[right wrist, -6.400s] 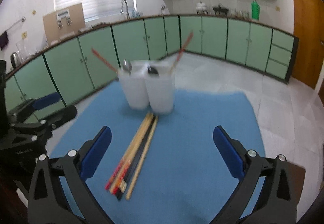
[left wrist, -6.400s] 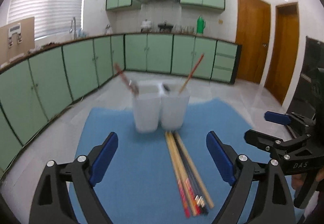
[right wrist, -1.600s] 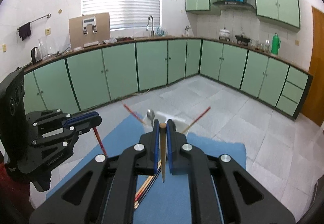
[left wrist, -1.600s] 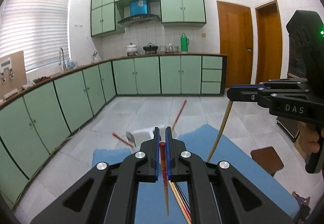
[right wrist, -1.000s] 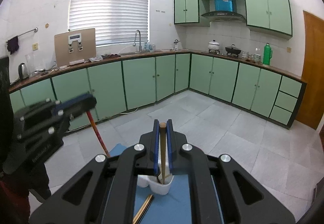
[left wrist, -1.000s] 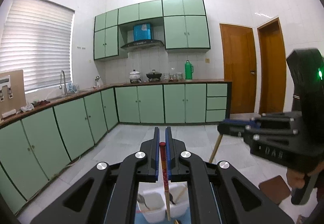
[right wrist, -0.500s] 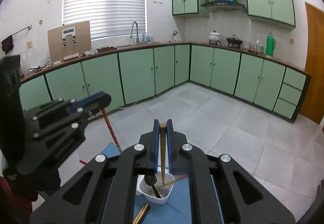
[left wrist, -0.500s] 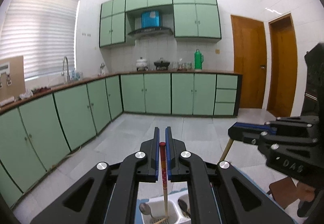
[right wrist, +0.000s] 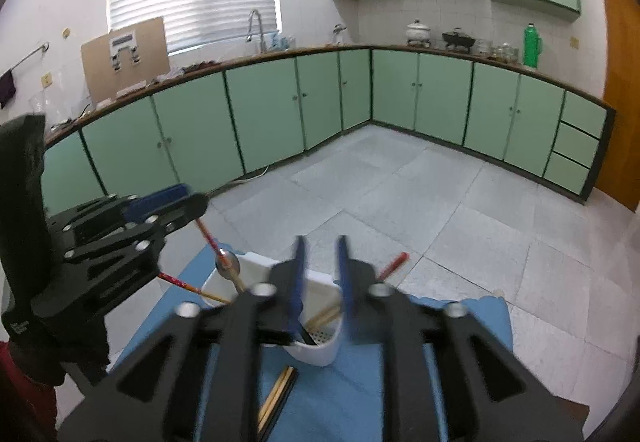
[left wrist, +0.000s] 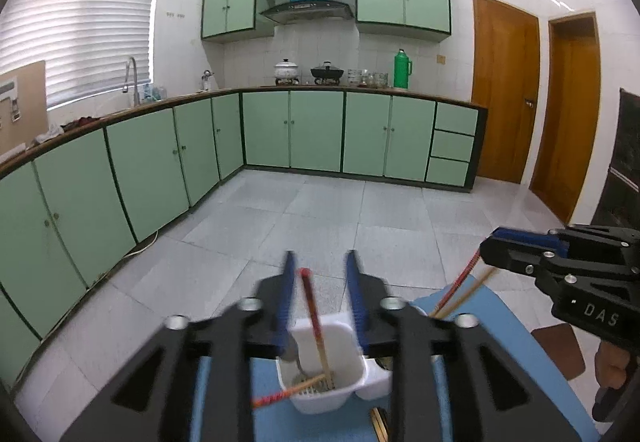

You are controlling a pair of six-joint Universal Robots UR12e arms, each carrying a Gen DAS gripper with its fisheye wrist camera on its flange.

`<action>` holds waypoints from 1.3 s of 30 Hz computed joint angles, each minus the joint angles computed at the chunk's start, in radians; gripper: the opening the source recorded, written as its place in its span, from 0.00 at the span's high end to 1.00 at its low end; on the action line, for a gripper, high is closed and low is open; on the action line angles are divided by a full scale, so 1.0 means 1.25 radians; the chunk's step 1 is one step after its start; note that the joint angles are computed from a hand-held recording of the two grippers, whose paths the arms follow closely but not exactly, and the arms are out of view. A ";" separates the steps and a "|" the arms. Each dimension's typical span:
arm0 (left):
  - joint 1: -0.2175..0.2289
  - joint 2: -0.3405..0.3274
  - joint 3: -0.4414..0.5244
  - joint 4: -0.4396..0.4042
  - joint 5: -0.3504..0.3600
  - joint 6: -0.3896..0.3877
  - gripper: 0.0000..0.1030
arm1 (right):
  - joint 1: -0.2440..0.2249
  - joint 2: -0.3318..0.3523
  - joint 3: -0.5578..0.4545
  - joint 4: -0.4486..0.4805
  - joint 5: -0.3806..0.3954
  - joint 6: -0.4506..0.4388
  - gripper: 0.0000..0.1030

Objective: Organize utensils
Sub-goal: 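Withdraw both tools from the holder back to the remaining chopsticks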

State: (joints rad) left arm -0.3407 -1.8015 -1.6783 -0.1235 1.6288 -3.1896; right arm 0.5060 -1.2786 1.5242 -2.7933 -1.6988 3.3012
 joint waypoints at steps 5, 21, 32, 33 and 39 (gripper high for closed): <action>-0.004 0.048 -0.061 0.058 0.019 -0.034 0.47 | 0.011 -0.043 0.067 -0.096 -0.057 0.006 0.48; -0.060 0.154 -0.258 0.044 0.108 -0.097 0.23 | 0.098 -0.133 0.283 -0.153 -0.197 0.065 0.05; -0.076 0.185 -0.339 0.006 0.124 -0.126 0.23 | 0.128 -0.140 0.333 -0.123 -0.198 0.157 0.05; -0.078 0.186 -0.343 -0.001 0.124 -0.130 0.23 | 0.129 -0.140 0.336 -0.120 -0.197 0.162 0.05; -0.088 0.191 -0.363 -0.028 0.138 -0.121 0.23 | 0.136 -0.138 0.352 -0.104 -0.181 0.184 0.05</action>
State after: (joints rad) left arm -0.4504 -1.5625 -2.1326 -0.1591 1.8012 -3.3413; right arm 0.6764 -1.4505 1.9642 -2.9231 -1.9245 3.5317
